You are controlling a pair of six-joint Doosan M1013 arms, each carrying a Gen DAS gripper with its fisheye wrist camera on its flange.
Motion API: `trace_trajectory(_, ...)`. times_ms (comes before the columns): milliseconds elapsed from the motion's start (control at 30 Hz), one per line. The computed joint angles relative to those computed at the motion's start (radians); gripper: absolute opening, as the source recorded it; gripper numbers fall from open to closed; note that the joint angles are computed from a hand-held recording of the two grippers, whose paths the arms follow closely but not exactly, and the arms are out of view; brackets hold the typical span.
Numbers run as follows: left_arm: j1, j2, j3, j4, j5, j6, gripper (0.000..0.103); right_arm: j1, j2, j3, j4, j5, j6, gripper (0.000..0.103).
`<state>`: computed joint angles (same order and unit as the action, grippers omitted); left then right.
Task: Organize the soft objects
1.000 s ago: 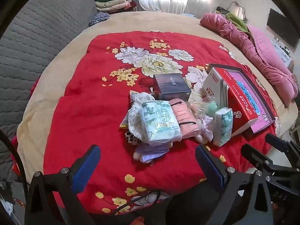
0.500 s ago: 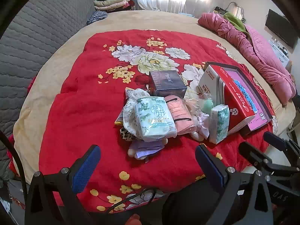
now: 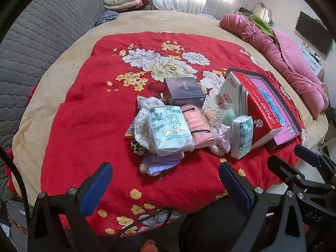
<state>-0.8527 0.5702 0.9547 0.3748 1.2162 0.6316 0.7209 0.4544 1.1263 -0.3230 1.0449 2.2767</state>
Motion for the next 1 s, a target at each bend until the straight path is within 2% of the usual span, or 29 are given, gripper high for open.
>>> trace_trajectory(1000,-0.005,-0.01,0.013,0.008,-0.02,-0.002,0.101,0.001,-0.005,0.007,-0.008,0.002,0.017,0.09)
